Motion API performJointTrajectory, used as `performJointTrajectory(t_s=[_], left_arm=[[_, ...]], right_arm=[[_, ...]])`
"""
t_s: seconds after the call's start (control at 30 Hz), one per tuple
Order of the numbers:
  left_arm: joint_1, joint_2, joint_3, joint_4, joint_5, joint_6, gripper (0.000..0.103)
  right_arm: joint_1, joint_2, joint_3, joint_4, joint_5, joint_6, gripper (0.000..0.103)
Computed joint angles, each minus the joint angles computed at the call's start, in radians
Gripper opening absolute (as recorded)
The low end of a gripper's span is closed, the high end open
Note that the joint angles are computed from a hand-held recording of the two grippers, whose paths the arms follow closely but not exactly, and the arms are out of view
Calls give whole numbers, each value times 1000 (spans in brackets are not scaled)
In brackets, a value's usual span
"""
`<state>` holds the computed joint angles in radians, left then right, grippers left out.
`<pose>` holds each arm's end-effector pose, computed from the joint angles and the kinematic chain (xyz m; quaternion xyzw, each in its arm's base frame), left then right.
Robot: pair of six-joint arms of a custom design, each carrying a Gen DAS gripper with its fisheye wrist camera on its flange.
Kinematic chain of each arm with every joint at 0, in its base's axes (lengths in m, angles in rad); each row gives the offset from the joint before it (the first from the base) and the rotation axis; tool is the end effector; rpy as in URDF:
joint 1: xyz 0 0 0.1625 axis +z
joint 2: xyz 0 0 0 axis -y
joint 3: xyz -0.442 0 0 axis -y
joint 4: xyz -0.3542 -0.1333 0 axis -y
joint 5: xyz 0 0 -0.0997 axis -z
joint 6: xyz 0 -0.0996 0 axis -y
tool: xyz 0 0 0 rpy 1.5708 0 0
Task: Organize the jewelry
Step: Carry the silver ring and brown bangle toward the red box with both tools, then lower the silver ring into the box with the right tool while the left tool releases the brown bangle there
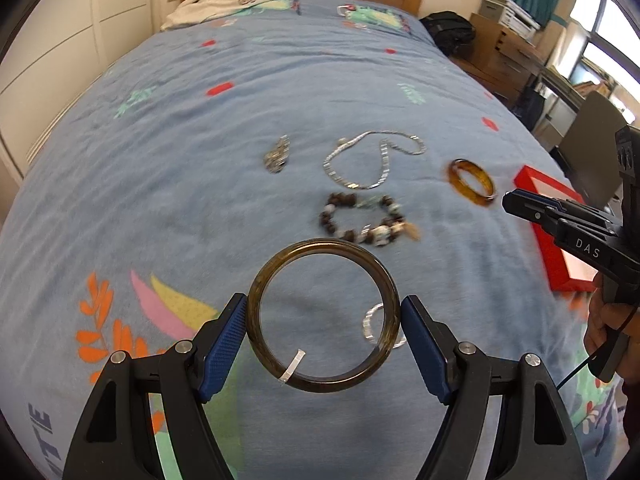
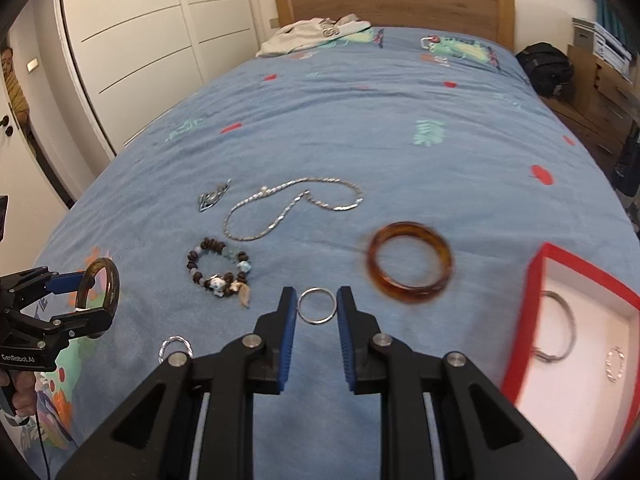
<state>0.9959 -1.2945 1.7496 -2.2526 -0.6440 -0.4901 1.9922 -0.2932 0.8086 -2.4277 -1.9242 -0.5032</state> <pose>-0.1200 -0.5768 0.3962 -0.0128 0.8901 -0.3126 0.3313 0.4406 -0.7412 0.0610 0.4059 -0.8816 0.1601 0.1799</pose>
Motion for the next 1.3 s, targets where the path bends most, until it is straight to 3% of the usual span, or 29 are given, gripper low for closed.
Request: performJointTrajectory(t_s=[0.27, 0.7, 1.03, 1.3], left_arm=[[-42, 121, -116, -53, -76, 118, 76], [-83, 397, -387, -99, -223, 301, 76], [-68, 578, -587, -28, -314, 349, 76], [-50, 644, -649, 43, -327, 331, 76]], right_arm=[[-34, -131, 102, -82, -58, 9, 20], [-125, -240, 120, -105, -122, -7, 20], [-190, -215, 36, -50, -101, -3, 20], [-215, -152, -82, 6, -83, -15, 20]])
